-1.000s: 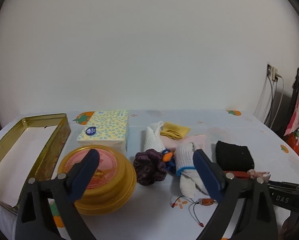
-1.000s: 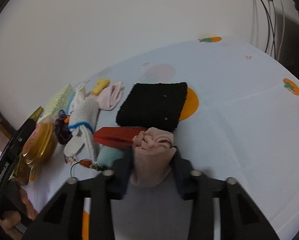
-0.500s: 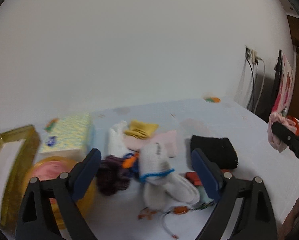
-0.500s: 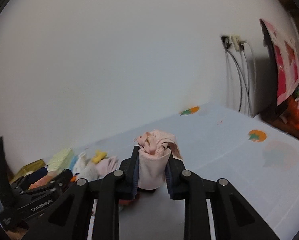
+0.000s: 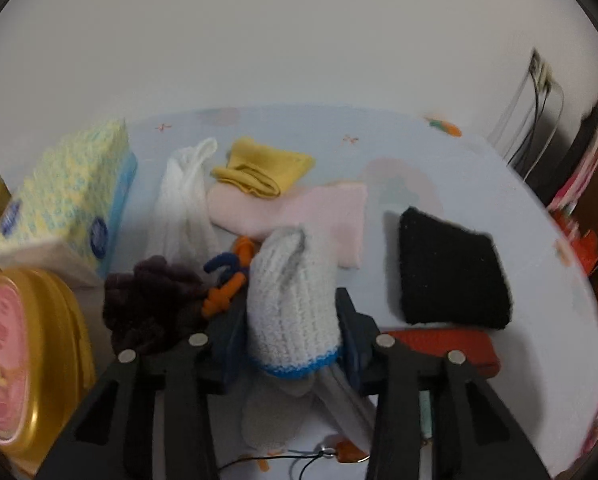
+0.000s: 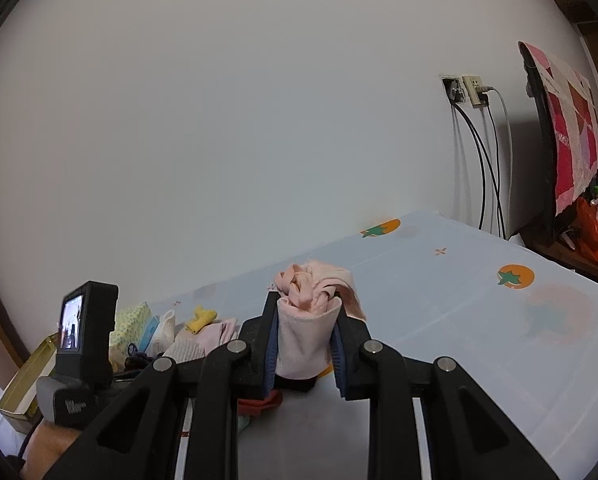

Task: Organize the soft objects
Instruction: 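Grasp the pink sock with the right gripper while the left gripper grasps the white knit glove, then carry the pink sock and white knit glove over the gold tin tray with both grippers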

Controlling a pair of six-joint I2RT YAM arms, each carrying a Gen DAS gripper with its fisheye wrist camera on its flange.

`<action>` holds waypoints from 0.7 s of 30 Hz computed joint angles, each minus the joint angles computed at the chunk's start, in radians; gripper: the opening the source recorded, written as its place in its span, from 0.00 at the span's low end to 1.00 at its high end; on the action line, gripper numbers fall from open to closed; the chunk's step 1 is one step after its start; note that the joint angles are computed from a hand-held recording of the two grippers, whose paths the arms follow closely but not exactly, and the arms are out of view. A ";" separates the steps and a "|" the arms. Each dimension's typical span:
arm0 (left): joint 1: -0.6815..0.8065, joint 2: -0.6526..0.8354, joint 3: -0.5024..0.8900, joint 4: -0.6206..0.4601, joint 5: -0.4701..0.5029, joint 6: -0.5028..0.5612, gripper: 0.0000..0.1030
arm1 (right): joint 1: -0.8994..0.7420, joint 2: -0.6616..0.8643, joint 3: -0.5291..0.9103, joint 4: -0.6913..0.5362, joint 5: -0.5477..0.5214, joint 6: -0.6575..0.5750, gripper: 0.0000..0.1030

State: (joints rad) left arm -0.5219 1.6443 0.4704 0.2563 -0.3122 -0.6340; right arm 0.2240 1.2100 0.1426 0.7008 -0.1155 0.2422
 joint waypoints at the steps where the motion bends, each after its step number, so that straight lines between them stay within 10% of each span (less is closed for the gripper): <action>1: 0.007 -0.008 -0.015 0.019 0.016 -0.003 0.37 | 0.001 0.000 0.000 -0.001 0.002 0.001 0.24; 13: -0.065 -0.275 -0.267 0.302 -0.012 0.074 0.34 | 0.071 -0.093 -0.013 -0.069 0.161 0.021 0.24; 21: -0.167 -0.458 -0.345 0.268 -0.137 0.204 0.34 | 0.127 -0.122 -0.009 -0.097 0.272 0.005 0.24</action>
